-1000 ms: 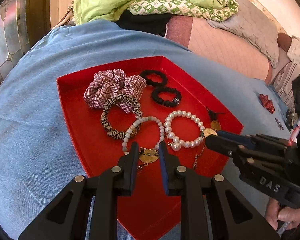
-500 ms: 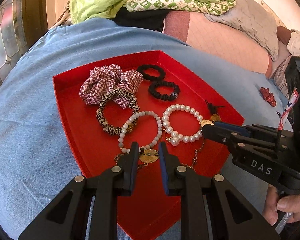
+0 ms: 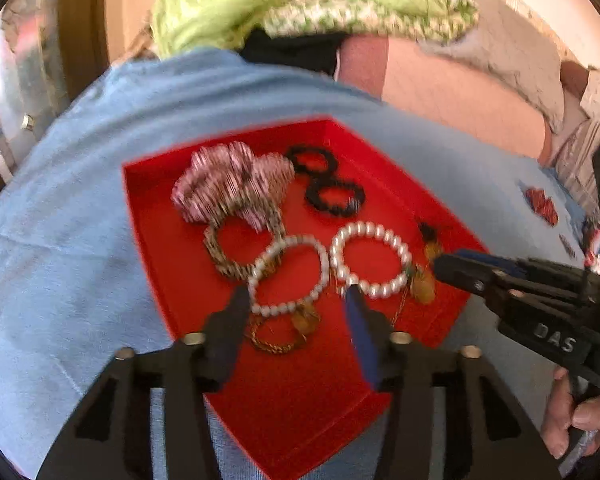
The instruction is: Organize jewelry
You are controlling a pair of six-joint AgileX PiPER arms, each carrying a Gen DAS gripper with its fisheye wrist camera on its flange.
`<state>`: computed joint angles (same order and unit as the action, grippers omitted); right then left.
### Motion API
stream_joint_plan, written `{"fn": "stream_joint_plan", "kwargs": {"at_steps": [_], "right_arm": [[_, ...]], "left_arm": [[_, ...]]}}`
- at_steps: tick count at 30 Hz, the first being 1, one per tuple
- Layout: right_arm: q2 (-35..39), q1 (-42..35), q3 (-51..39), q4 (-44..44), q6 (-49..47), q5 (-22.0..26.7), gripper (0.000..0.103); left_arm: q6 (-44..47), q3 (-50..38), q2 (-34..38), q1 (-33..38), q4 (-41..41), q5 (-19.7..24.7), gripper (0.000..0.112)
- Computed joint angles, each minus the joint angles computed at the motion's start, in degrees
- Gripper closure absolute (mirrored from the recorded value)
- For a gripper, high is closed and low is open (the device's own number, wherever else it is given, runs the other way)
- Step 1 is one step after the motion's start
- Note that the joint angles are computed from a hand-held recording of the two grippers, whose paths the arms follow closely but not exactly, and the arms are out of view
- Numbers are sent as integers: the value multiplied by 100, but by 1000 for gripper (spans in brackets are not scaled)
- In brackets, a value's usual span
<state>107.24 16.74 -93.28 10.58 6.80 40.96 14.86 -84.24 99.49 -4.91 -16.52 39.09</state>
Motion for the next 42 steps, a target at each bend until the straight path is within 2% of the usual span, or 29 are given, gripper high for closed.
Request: {"fn": "stream_joint_plan", "kwargs": {"at_steps": [1, 3, 5, 7, 9, 11, 14, 15, 16, 19, 21, 23, 25, 26, 29, 32, 36, 42], "right_arm": [[-174, -11, 157, -54, 38, -76, 73], [-602, 62, 549, -479, 330, -259, 57], [-987, 232, 870, -1130, 692, -347, 49], [-1464, 559, 1236, -2209, 1302, -253, 42], [-2047, 903, 1735, -3222, 1966, -172, 27], [-2644, 1228, 2282, -4003, 2526, -71, 16], [-3394, 1752, 2960, -4923, 3254, 323, 10], [-3641, 1916, 3160, -5078, 3377, 500, 9], [-3864, 2069, 3335, -5223, 3527, 681, 9], [-4328, 2275, 3678, -5354, 3751, 932, 9], [-4565, 2491, 3893, -5674, 4020, 1093, 9], [-4713, 2715, 4069, -5977, 4242, 1265, 9], [-4784, 2757, 4162, -6004, 4317, 1277, 9], [-4817, 2725, 4189, -5942, 4293, 1238, 9], [-4867, 2767, 4257, -5928, 4373, 1247, 9], [-4881, 2906, 4287, -6007, 4481, 1316, 9], [-4871, 3044, 4283, -6106, 4578, 1411, 9], [-4790, 3072, 4284, -6089, 4583, 1436, 9]], "left_arm": [[-28, 94, -116, 0, -21, -120, 59], [-772, 394, -492, -164, 541, -543, 50], [-1918, 880, -1026, -370, 1527, -1078, 23], [-3064, 1254, -1542, -467, 2518, -1288, 17], [-4209, 1687, -2040, -655, 3528, -1454, 17], [-5355, 2037, -2481, -955, 4674, -1299, 9], [-7062, 2260, -2814, -1639, 6391, -503, 9], [-7597, 2326, -2910, -1994, 6900, -44, 9], [-7909, 2427, -3002, -2205, 7179, 221, 9], [-8411, 2762, -3382, -2718, 7397, 786, 9], [-8145, 3107, -3810, -2617, 6928, 437, 9], [-8058, 3385, -4101, -2662, 6747, 389, 9], [-8299, 3420, -4041, -3016, 7044, 990, 9], [-8110, 3382, -3976, -3024, 6942, 1091, 9], [-7326, 3220, -3837, -2817, 6385, 975, 9], [-7473, 3223, -3764, -2990, 6638, 1211, 9], [-7256, 3177, -3699, -2845, 6442, 1044, 9], [-7380, 3188, -3715, -2990, 6601, 1149, 9]]}}
